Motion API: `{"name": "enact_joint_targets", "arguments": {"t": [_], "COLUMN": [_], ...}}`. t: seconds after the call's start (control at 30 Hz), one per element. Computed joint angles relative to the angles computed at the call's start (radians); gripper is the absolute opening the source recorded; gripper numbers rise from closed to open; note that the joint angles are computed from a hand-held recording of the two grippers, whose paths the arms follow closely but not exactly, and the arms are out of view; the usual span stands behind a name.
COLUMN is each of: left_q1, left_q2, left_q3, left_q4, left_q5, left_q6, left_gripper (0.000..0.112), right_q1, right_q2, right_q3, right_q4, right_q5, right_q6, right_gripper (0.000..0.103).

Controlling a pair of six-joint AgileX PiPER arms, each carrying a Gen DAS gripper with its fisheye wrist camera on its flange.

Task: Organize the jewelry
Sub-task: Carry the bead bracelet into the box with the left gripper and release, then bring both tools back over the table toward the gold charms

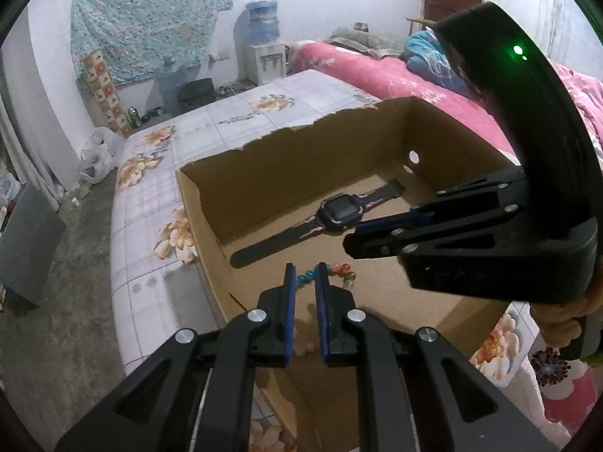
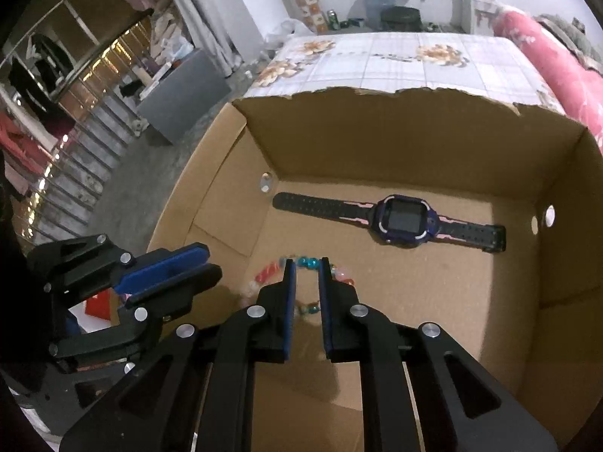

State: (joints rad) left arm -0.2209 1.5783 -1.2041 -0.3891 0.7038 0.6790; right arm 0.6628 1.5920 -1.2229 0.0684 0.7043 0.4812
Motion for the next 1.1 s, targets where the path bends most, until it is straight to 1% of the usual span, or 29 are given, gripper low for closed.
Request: {"name": "enact_joint_targets", "arguments": {"t": [0.13,0.2,0.4,0.5,0.53,0.6,0.67,0.73,0.8,0.83,0.87,0.9,0.97,1.03,1.07,1.1], "left_q1": [0.014,0.024,0.092,0.149,0.167,0.212,0.262,0.317,0.367,0.374,0.374,0.359,0.311,0.242,0.224,0.209], "left_q2": [-0.026,-0.042,-0.125,-0.201,-0.219,-0.27,-0.329,-0.383,-0.423,-0.43,-0.438,-0.437,-0.42,-0.382,-0.366,-0.346], "left_q3": [0.015,0.022,0.067,0.118,0.133,0.181,0.238,0.297,0.354,0.373,0.396,0.421,0.448,0.459,0.46,0.459], "left_q4": [-0.026,-0.049,-0.205,-0.316,-0.347,-0.422,-0.484,-0.533,-0.561,-0.565,-0.562,-0.548,-0.519,-0.474,-0.469,-0.476], "left_q5": [-0.026,-0.033,-0.022,0.022,0.037,0.071,0.124,0.182,0.248,0.259,0.266,0.259,0.216,0.149,0.129,0.108], "left_q6": [0.024,0.042,0.159,0.26,0.291,0.366,0.443,0.511,0.565,0.577,0.583,0.579,0.55,0.486,0.473,0.468], "left_gripper": [0.01,0.01,0.01,0.012,0.018,0.025,0.031,0.041,0.042,0.043,0.043,0.044,0.044,0.044,0.044,0.044], "right_q1": [-0.009,-0.004,-0.004,0.019,0.035,0.068,0.117,0.199,0.288,0.349,0.387,0.433,0.446,0.374,0.342,0.278], "right_q2": [-0.054,-0.093,-0.216,-0.304,-0.348,-0.425,-0.498,-0.598,-0.662,-0.692,-0.7,-0.724,-0.744,-0.743,-0.74,-0.73], "right_q3": [0.038,0.063,0.123,0.163,0.186,0.228,0.266,0.327,0.374,0.402,0.419,0.452,0.502,0.552,0.562,0.578], "right_q4": [-0.011,-0.04,-0.094,-0.158,-0.186,-0.241,-0.31,-0.409,-0.51,-0.567,-0.599,-0.624,-0.609,-0.531,-0.5,-0.448], "right_q5": [-0.014,-0.017,-0.03,-0.025,-0.025,-0.019,-0.002,0.038,0.083,0.122,0.141,0.173,0.175,0.128,0.113,0.078], "right_q6": [0.017,0.05,0.115,0.189,0.223,0.295,0.388,0.529,0.673,0.761,0.819,0.887,0.933,0.891,0.864,0.804], "right_gripper": [0.012,0.012,0.014,0.017,0.017,0.019,0.019,0.019,0.019,0.019,0.019,0.019,0.019,0.019,0.019,0.019]}}
